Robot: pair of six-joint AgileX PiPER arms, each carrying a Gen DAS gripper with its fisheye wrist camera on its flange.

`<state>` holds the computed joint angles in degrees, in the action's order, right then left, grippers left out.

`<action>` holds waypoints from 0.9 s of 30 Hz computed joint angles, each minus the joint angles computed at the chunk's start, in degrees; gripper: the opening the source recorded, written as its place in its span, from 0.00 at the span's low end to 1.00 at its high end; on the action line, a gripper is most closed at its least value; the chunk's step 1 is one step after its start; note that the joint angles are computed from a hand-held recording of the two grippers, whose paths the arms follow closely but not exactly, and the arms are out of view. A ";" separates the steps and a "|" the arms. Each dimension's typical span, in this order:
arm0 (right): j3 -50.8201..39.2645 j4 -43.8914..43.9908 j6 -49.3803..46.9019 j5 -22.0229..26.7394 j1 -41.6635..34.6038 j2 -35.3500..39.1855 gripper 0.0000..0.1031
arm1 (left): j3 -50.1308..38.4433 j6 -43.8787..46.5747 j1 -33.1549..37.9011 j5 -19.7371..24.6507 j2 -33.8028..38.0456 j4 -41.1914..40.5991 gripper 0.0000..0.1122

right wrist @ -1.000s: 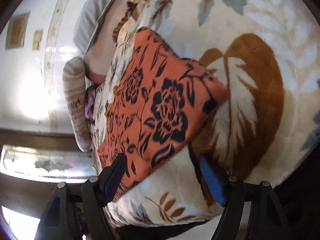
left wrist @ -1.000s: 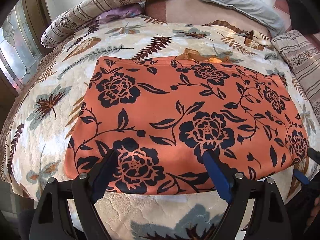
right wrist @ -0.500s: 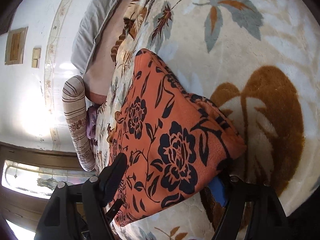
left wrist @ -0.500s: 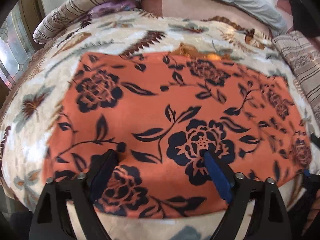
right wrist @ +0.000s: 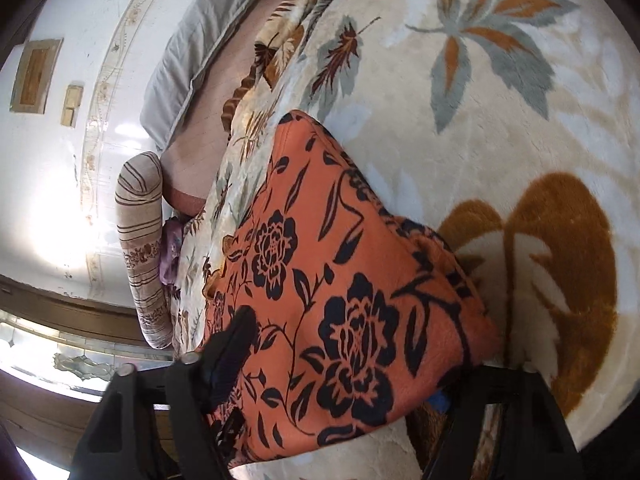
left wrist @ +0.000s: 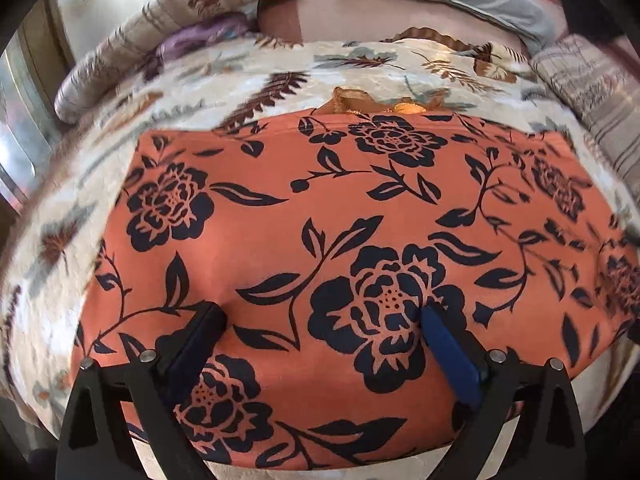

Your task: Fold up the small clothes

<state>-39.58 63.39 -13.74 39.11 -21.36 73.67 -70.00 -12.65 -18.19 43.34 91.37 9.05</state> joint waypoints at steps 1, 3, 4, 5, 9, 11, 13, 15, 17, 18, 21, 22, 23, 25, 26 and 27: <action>-0.49 -0.61 0.80 -0.35 0.18 1.33 0.27 | -0.82 3.16 1.40 0.97 -0.12 -3.06 0.88; -2.83 -3.89 1.12 1.30 0.36 4.10 0.19 | -0.86 5.23 3.46 1.36 -1.48 -5.44 0.88; -3.92 -7.55 4.31 0.34 1.85 3.98 0.18 | -0.18 6.41 4.95 1.16 -3.00 -6.95 0.88; -5.42 -13.28 9.76 -0.67 3.97 3.17 0.14 | 0.44 8.59 7.32 1.05 -4.75 -9.25 0.88; -15.32 -36.15 28.92 -2.28 15.72 -0.94 0.12 | 1.66 17.02 20.00 0.08 -10.35 -17.69 0.88; -21.70 -47.61 36.67 -2.84 23.92 -1.16 0.12 | 1.57 19.93 26.35 -0.74 -10.96 -21.22 0.88; -29.66 -59.07 44.12 -1.08 33.10 1.29 0.12 | 0.39 22.86 33.24 -0.52 -9.78 -24.45 0.88; -38.56 -70.53 51.16 2.66 43.75 5.15 0.12 | -0.26 26.09 39.70 -0.39 -7.90 -27.78 0.88; -47.13 -81.23 56.69 5.56 55.08 11.93 0.12 | -0.53 27.95 45.44 -0.02 -5.73 -30.18 0.88; -49.96 -84.54 57.95 6.28 59.65 15.58 0.12 | -0.35 28.74 47.79 -0.02 -4.73 -31.37 0.88; -60.30 -85.37 59.67 12.09 67.46 27.64 0.12 | 0.46 27.71 51.67 -1.15 -1.99 -30.76 0.88; -62.25 -82.39 57.38 12.68 68.16 31.86 0.12 | -0.12 26.80 51.98 -0.64 -0.91 -30.12 0.88; -65.23 -77.15 53.76 14.32 67.88 37.22 0.12 | -0.56 27.82 52.58 0.10 -0.23 -31.59 0.88; -66.03 -73.31 53.19 14.28 67.26 41.24 0.13 | -0.20 29.91 52.90 -0.35 -0.29 -33.42 0.88; -64.89 -74.73 55.11 13.18 67.71 40.24 0.12 | 0.27 30.99 53.01 -0.90 -0.78 -33.85 0.88; -65.34 -74.60 55.74 13.17 67.56 39.32 0.12 | 0.55 31.68 53.27 -0.94 -1.31 -34.27 0.88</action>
<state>-104.91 -11.21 42.00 52.27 46.20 112.99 -69.45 19.03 35.08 42.40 90.06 -25.21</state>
